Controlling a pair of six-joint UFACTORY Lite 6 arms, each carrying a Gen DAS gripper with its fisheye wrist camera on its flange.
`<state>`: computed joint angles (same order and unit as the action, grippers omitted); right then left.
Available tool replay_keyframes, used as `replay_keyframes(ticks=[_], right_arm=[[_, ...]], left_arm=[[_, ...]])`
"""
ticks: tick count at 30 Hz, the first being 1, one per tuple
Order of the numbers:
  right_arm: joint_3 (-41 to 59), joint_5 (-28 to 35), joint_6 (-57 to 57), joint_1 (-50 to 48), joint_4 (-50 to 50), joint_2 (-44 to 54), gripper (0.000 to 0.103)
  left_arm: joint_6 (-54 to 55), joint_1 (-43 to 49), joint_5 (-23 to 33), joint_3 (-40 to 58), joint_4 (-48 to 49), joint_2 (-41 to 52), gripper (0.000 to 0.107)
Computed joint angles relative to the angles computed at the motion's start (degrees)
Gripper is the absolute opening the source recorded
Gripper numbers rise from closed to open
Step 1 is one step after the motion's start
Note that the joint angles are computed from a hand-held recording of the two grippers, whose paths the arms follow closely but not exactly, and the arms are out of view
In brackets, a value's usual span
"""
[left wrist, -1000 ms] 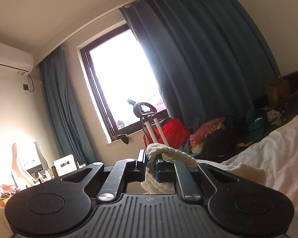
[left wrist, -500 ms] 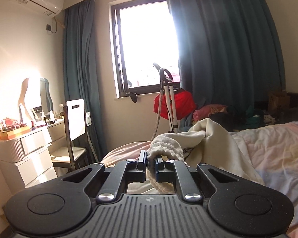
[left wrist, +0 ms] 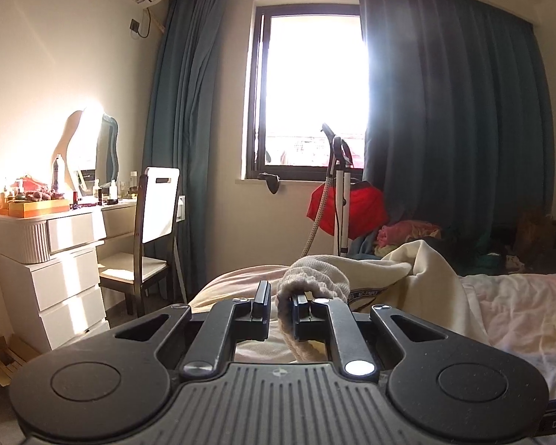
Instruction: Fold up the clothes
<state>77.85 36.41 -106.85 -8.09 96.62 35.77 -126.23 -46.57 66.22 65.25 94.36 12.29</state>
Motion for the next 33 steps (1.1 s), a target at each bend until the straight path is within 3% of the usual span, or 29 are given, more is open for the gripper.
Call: replay_keyframes(ticks=[4, 6, 7, 10, 14, 21, 24, 26, 29, 33], right_arm=[[3.4, -3.2, -2.9, 4.0, 8.3, 4.8, 0.063], [5.5, -2.4, -4.8, 4.8, 11.6, 7.3, 0.05], [5.6, -2.3, -6.4, 5.0, 13.8, 7.5, 0.029], [1.9, -3.2, -15.2, 5.7, 24.7, 4.1, 0.016], [-4.1, -3.2, -28.3, 5.0, 37.4, -4.8, 0.014], [-18.6, -2.5, -63.4, 5.2, 57.3, -22.1, 0.013], [-21.8, -4.5, -68.5, 5.0, 57.2, -24.4, 0.013], [-22.6, -6.6, -68.2, 4.9, 55.4, -23.7, 0.013], [-22.7, -9.8, -69.4, 5.5, 57.2, -22.4, 0.013], [-20.9, -11.7, -51.3, 2.8, 44.9, -22.3, 0.013]], left_arm=[[0.7, 2.5, -2.4, 2.0, -2.4, 1.9, 0.012], [1.0, 3.8, -3.6, 2.8, -3.1, 2.8, 0.012], [1.5, 4.6, -4.4, 3.2, -3.4, 3.6, 0.012], [5.0, 8.6, -10.1, 5.6, -5.8, 6.7, 0.012], [9.9, 12.3, -20.0, 6.0, -9.6, 7.9, 0.014], [22.3, 10.1, -29.6, 2.5, -9.8, 7.2, 0.023], [31.5, 6.6, -27.0, 4.0, -13.2, 9.6, 0.026], [36.1, 3.5, -23.2, 5.4, -14.7, 11.5, 0.038], [41.3, -1.3, -14.5, 8.6, -14.9, 15.7, 0.042], [50.1, -8.2, 0.7, 16.0, -12.7, 25.2, 0.06]])
